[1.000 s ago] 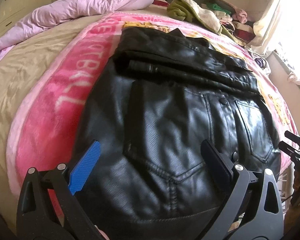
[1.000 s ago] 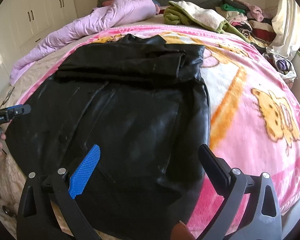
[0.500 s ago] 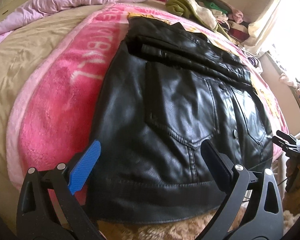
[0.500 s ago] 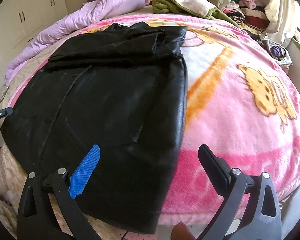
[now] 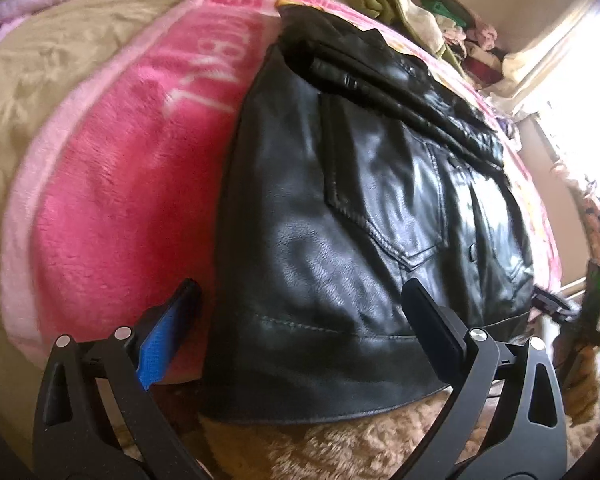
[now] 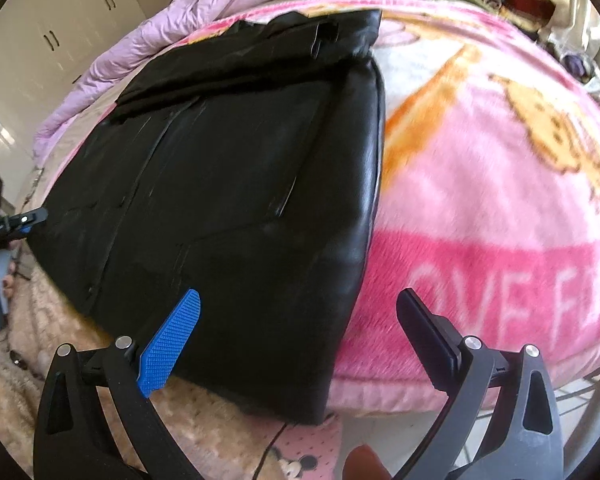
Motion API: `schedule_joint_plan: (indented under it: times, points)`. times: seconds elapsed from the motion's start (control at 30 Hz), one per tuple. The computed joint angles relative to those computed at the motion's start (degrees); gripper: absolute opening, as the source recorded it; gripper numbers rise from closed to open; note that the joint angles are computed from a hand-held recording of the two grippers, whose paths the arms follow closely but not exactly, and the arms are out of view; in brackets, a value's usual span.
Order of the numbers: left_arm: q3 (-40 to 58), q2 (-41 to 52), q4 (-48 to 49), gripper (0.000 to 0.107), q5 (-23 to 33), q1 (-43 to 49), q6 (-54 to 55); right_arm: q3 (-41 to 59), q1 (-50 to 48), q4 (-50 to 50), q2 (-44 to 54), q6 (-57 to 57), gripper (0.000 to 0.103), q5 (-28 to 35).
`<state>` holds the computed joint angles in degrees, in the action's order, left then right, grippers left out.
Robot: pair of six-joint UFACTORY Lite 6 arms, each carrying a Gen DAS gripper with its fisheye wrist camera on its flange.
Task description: Fold large clothes
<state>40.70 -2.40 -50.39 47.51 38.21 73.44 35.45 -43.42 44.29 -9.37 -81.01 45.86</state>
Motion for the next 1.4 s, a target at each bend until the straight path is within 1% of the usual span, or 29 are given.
schedule_joint_plan:
  times: [0.07, 0.17, 0.23, 0.27, 0.3, 0.33, 0.37, 0.4, 0.43, 0.47, 0.5, 0.53, 0.57, 0.6, 0.7, 0.87, 0.97, 1.03, 1.1, 1.17, 1.27, 1.33, 1.4]
  points:
    - [1.02, 2.28, -1.0, 0.094, 0.16, 0.11, 0.02, 0.63, -1.13, -0.8, 1.69, 0.22, 0.098, 1.53]
    - [2.62, 5.17, -2.72, 0.093, 2.15, 1.33, 0.62, 1.51, -1.78, -2.59, 4.51, 1.35, 0.098, 2.55]
    - [2.89, 5.5, -2.73, 0.093, 2.88, 1.78, 0.73, 0.9, -1.82, -3.52, 4.67, 0.32, 0.088, 3.02]
    - [2.79, 5.41, -2.62, 0.09, 2.98, 1.9, 0.75, 0.26, -1.39, -4.16, 4.03, -0.11, 0.081, 2.52]
    - [2.71, 5.29, -2.47, 0.081, 2.78, 2.02, 0.71, -0.05, -1.31, -4.78, 3.52, -0.67, 0.066, 3.18]
    - [2.79, 5.27, -2.17, 0.075, 2.45, 2.28, 0.61, -0.31, -1.8, -5.15, 2.94, -1.7, 0.055, 5.05]
    - [2.84, 5.26, -2.06, 0.06, 2.11, 2.57, 0.52, -0.82, -1.99, -5.12, 1.8, -2.39, 0.051, 5.36]
    - [3.1, 5.53, -2.43, 0.045, 2.59, 2.89, 0.65, -1.3, -2.22, -5.18, 0.25, -3.13, 0.035, 5.67]
    - [3.54, 6.12, -2.82, 0.04, 3.68, 3.74, 1.11, -0.82, -2.94, -4.57, 0.28, -3.57, 0.028, 7.09]
    - [3.38, 5.65, -3.19, 0.034, 4.09, 4.06, 1.08, 0.54, -4.19, -3.63, 1.15, -3.75, 0.021, 10.11]
    - [3.23, 5.19, -3.66, 0.025, 4.17, 3.74, 1.29, 1.92, -5.72, -2.4, 1.4, -4.4, 0.018, 13.63]
    - [2.77, 4.22, -4.13, 0.02, 4.52, 3.71, 1.79, 2.6, -6.47, -1.75, 1.21, -4.95, 0.017, 15.39]
    - [2.41, 3.14, -4.7, 0.011, 5.11, 3.82, 2.22, 3.55, -7.42, -0.83, 0.82, -5.53, 0.016, 17.88]
    - [2.56, 2.09, -5.31, 0.008, 6.35, 4.05, 2.37, 5.13, -8.66, 0.4, 0.77, -6.02, 0.015, 21.41]
    - [4.36, 0.17, -7.24, 0.006, 9.91, 4.57, 1.59, 9.24, -10.05, 4.14, 1.01, -5.99, 0.015, 27.55]
    - [10.3, -1.51, -11.99, 0.006, 14.62, 4.35, -0.97, 15.49, -10.84, 11.91, 3.86, -4.6, 0.015, 32.81]
    - [15.6, -0.14, -14.45, 0.006, 15.11, 2.45, -4.73, 18.48, -9.68, 16.68, 5.62, -2.26, 0.015, 33.9]
    - [19.55, 1.81, -15.55, 0.006, 14.6, 0.81, -7.86, 22.8, -9.89, 19.37, 9.32, 0.22, 0.015, 35.84]
    - [23.5, 4.21, -16.41, 0.006, 14.11, -0.8, -10.76, 26.19, -9.04, 21.8, 12.26, 2.6, 0.015, 36.34]
    - [27.51, 6.63, -16.69, 0.006, 12.96, -2.81, -13.33, 30.54, -7.37, 24.34, 15.59, 5.4, 0.015, 35.59]
    - [33.07, 9.62, -16.21, 0.007, 10.7, -6.09, -16.21, 37.17, -3.67, 27.11, 19.46, 9.4, 0.015, 32.39]
    - [38.13, 13.05, -15.47, 0.008, 9.44, -8.36, -19.26, 42.83, -1.34, 28.42, 23.57, 12.25, 0.015, 29.84]
    - [43.36, 16.91, -13.98, 0.009, 7.01, -10.93, -22.58, 47.11, 1.97, 30.2, 27.14, 13.86, 0.015, 26.24]
